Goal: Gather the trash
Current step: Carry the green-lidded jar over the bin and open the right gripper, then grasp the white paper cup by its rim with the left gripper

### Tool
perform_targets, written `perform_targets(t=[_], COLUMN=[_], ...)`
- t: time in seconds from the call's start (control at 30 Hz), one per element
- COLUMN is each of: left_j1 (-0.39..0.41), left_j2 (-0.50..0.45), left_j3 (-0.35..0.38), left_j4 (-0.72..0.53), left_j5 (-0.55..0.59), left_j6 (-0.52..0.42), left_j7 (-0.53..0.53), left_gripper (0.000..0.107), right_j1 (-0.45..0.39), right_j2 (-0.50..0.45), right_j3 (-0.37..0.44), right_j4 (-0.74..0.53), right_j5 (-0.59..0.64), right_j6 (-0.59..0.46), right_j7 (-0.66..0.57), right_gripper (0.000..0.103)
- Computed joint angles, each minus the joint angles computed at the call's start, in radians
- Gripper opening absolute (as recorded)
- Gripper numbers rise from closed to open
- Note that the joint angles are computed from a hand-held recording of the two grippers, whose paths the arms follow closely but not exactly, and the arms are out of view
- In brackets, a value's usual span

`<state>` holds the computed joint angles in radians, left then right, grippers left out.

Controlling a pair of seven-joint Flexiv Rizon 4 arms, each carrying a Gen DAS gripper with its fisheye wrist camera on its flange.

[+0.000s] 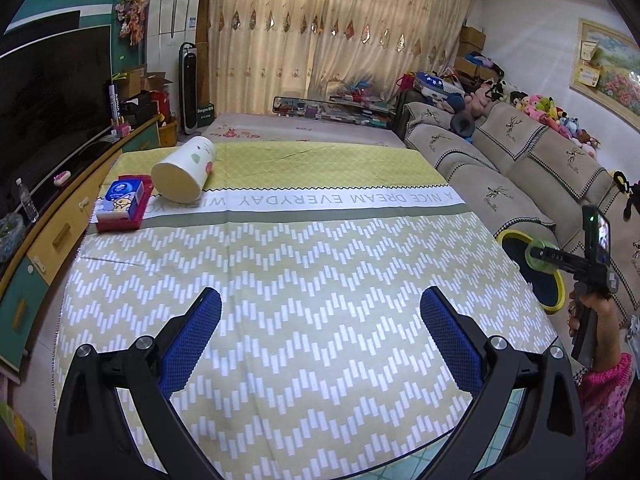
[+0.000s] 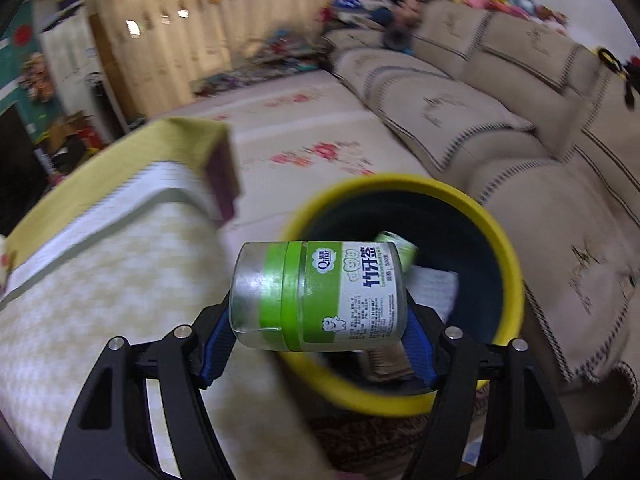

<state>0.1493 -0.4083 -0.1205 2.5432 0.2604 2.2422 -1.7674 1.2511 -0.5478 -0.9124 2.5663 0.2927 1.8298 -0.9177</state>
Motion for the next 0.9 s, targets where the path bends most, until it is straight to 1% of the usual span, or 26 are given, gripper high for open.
perform_targets(t=[0.03, 0.1, 0.13, 0.2, 0.23, 0.37, 0.47, 0.57, 0.6, 0.67, 0.7, 0.77, 0.9], left_j1=[0.002, -0.003, -0.012, -0.036, -0.035, 0.022, 0.04, 0.155, 0.178, 0.221, 0.223, 0.197, 0.196], left_j2=[-0.002, -0.008, -0.01, -0.014, -0.017, -0.033, -0.053, -0.089, -0.101, -0.13, -0.147, -0.174, -0.222], left_j3=[-0.001, 0.004, 0.011, 0.034, 0.037, 0.011, 0.01, -0.076, -0.095, -0.13, -0.129, -0.102, -0.106], left_j4=[-0.004, -0.016, -0.021, -0.036, -0.047, -0.102, -0.148, -0.217, -0.236, -0.273, -0.3, -0.351, -0.429], left_j5=[0.0, -0.01, -0.023, -0.063, -0.074, -0.076, -0.102, -0.081, -0.084, -0.092, -0.106, -0.145, -0.209], left_j6=[-0.004, -0.015, -0.019, -0.034, -0.049, -0.131, -0.18, -0.248, -0.264, -0.288, -0.299, -0.327, -0.394], left_j7=[0.0, 0.009, 0.016, 0.038, 0.047, 0.065, 0.093, 0.094, 0.098, 0.107, 0.117, 0.146, 0.199], left_gripper=[0.098, 0.098, 0.098, 0.098, 0.098, 0.098, 0.098, 0.092, 0.091, 0.085, 0.084, 0.081, 0.076], right_j1=[-0.063, -0.138, -0.163, -0.174, -0.177, -0.171, -0.13, -0.1, -0.092, -0.076, -0.065, -0.05, -0.034], right_j2=[0.0, -0.001, -0.006, -0.015, -0.015, -0.01, -0.002, 0.01, 0.013, 0.018, 0.018, 0.021, 0.023], right_j3=[0.041, 0.093, 0.112, 0.12, 0.126, 0.132, 0.113, 0.092, 0.087, 0.077, 0.069, 0.055, 0.037], right_j4=[-0.011, -0.025, -0.027, -0.024, -0.021, -0.02, -0.016, -0.023, -0.026, -0.028, -0.029, -0.03, -0.033], right_j5=[-0.009, -0.024, -0.022, -0.015, -0.01, 0.003, 0.021, 0.025, 0.025, 0.025, 0.026, 0.026, 0.023], right_j6=[-0.012, -0.02, -0.011, 0.008, 0.021, 0.045, 0.052, 0.049, 0.048, 0.049, 0.048, 0.043, 0.035], right_j7=[0.001, 0.006, 0.015, 0.02, 0.019, -0.004, -0.018, -0.028, -0.032, -0.04, -0.043, -0.047, -0.048], right_gripper=[0.068, 0.068, 0.072, 0.074, 0.074, 0.075, 0.075, 0.075, 0.075, 0.075, 0.075, 0.075, 0.076])
